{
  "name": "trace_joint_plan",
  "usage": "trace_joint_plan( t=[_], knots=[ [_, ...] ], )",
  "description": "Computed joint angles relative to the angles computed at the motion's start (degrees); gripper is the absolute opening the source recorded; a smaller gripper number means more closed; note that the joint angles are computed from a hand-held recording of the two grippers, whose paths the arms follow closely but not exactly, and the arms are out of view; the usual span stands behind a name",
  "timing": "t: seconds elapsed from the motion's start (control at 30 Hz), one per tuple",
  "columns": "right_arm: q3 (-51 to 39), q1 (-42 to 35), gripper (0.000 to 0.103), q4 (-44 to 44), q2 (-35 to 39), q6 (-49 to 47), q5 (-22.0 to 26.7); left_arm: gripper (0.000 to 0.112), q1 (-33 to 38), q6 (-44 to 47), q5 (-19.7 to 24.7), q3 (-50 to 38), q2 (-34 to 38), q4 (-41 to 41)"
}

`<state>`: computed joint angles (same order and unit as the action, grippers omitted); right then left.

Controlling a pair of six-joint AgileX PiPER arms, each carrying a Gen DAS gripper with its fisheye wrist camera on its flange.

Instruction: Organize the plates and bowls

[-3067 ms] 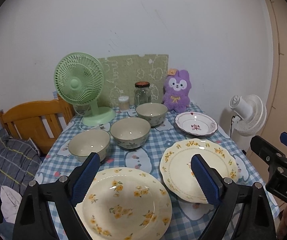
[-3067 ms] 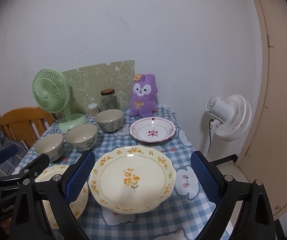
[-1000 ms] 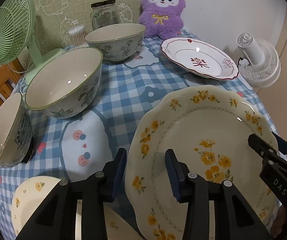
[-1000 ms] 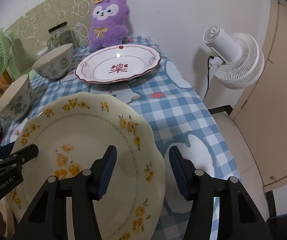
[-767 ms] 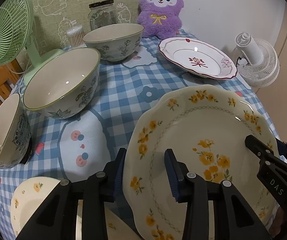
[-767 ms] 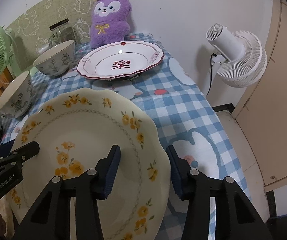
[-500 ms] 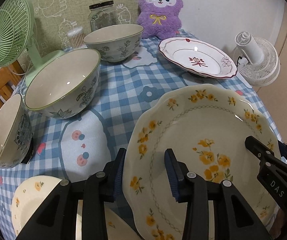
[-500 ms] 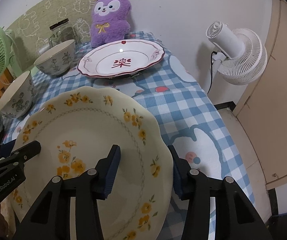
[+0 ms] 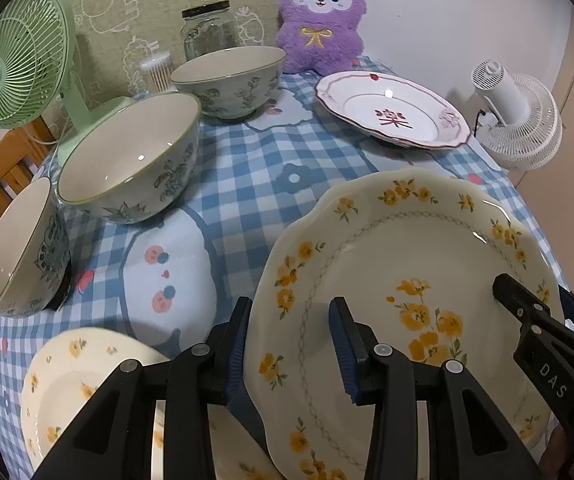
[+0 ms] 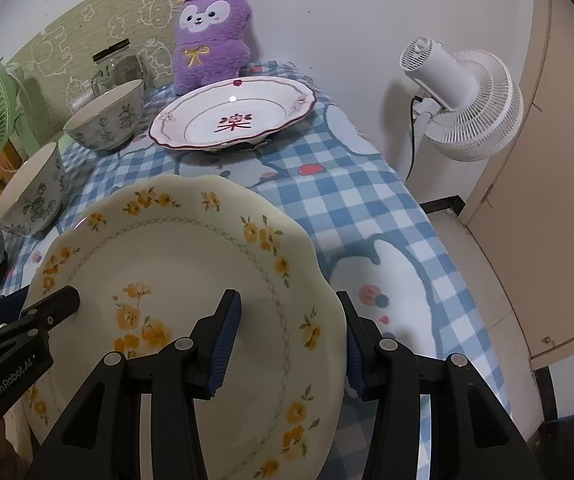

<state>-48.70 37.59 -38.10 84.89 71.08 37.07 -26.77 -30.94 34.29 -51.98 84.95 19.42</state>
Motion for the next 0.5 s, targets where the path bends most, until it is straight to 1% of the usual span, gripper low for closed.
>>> trace_joint_plan(
  t=[0.23, 0.5],
  knots=[
    [2.69, 0.03, 0.05, 0.43, -3.2, -0.43, 0.67, 0.039, -3.52, -4.32, 1.51, 1.3, -1.54, 1.85],
    [7.27, 0.42, 0.05, 0.34, -8.51, 0.46, 1.8, 0.039, -8.35, -9.36, 3.45, 2.81, -3.32, 3.56]
  ],
)
